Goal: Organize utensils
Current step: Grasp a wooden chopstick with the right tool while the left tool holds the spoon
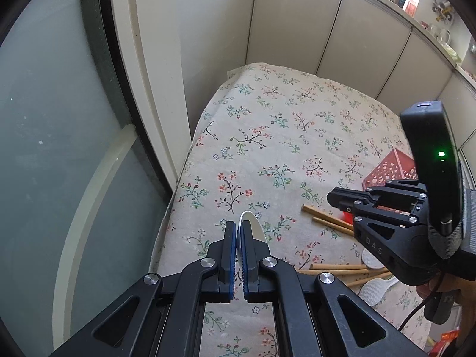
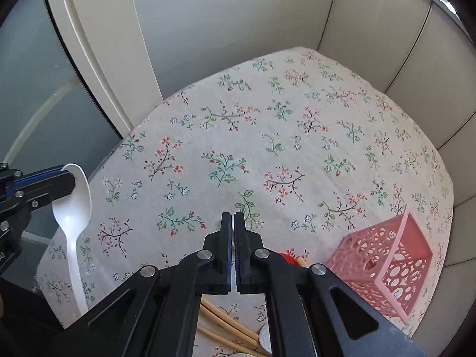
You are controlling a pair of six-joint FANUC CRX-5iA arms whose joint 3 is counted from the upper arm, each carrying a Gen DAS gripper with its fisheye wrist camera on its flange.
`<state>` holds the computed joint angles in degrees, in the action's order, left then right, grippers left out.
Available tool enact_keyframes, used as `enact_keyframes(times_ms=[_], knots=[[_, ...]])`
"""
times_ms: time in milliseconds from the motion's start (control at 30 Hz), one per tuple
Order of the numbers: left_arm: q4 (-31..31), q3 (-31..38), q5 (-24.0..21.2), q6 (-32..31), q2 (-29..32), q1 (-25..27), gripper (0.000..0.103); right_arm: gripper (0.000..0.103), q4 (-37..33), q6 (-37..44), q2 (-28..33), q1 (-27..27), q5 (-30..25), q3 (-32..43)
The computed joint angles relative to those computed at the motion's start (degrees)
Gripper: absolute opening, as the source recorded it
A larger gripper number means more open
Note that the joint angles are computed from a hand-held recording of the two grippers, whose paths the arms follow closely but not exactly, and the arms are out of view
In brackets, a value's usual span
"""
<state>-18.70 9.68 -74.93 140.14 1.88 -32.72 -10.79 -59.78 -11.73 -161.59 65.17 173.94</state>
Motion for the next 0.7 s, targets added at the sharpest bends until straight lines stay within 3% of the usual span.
enact_keyframes(times_ms=[200,467,600,700], knots=[[0.2,0.5,-1.6,-0.6,1.3,0.5,0.003,0.018,1.1,-0.2,-3.7,0.7,2.8,-0.9],[0.8,0.5,-1.9,-1.4,1.9,1.4,0.003,0.018,0.0,-0.1,-5.8,0.5,0.1,-1.1],[0.7,0.2,-1.9,-1.2,1.6,1.5,0.003,0.019,-3.8,2.1,-4.9,-0.6,-0.6,-1.0],[0.9,0.0,-1.9,-1.0,1.5,1.8,0.003,0.02,0.0,-0.6,-6.3,0.0,1.4,-4.6]])
